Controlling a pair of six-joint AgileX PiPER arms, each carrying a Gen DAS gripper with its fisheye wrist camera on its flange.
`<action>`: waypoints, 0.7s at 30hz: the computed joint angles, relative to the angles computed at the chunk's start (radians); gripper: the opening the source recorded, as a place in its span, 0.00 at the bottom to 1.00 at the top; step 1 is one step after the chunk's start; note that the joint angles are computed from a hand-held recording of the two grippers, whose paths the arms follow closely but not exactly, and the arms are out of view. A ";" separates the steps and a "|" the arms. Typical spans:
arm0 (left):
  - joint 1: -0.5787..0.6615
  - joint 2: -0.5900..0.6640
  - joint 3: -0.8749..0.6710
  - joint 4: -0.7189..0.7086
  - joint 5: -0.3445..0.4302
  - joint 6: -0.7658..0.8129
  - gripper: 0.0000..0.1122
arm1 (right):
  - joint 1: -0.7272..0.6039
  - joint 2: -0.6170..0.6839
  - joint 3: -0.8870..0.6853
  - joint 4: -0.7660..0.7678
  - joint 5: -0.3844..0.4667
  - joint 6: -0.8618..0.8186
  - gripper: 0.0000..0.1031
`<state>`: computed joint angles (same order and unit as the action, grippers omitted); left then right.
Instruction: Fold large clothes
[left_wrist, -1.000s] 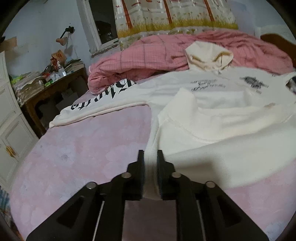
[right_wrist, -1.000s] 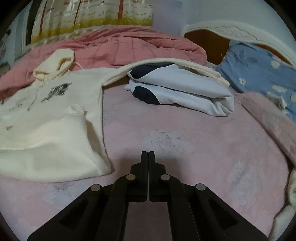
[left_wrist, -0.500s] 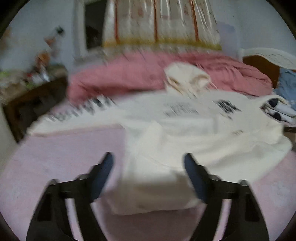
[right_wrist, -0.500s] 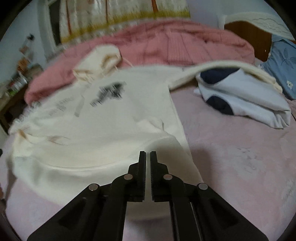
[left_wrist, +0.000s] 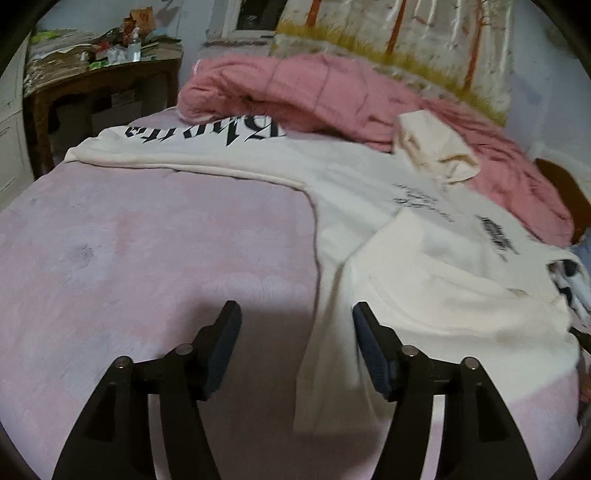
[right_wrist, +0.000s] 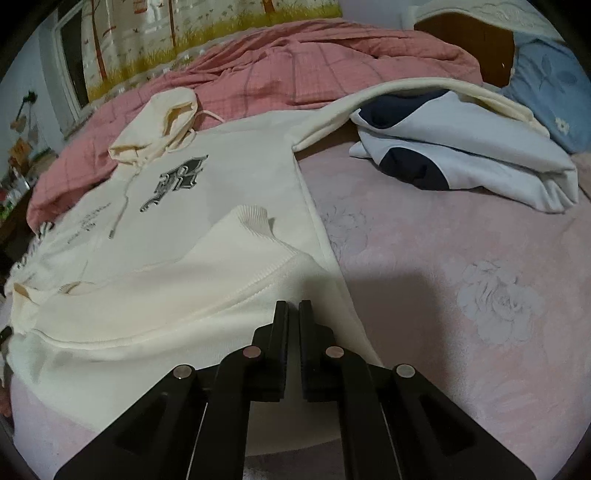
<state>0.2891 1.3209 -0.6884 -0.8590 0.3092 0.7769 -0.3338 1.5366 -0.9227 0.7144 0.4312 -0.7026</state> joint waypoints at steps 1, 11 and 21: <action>0.028 -0.008 0.002 -0.026 0.043 0.052 0.63 | -0.008 -0.005 0.006 0.028 0.004 -0.027 0.04; 0.205 -0.028 0.028 -0.126 0.353 0.172 0.60 | -0.017 -0.174 0.149 0.070 -0.125 -0.056 0.63; 0.204 -0.215 0.123 -0.303 0.291 0.363 0.09 | -0.120 -0.085 0.086 0.175 0.024 -0.155 0.08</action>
<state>0.4931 1.1059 -0.5650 -1.1616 0.5998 1.1401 -0.4537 1.4514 -0.8364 0.8892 0.4556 -0.8580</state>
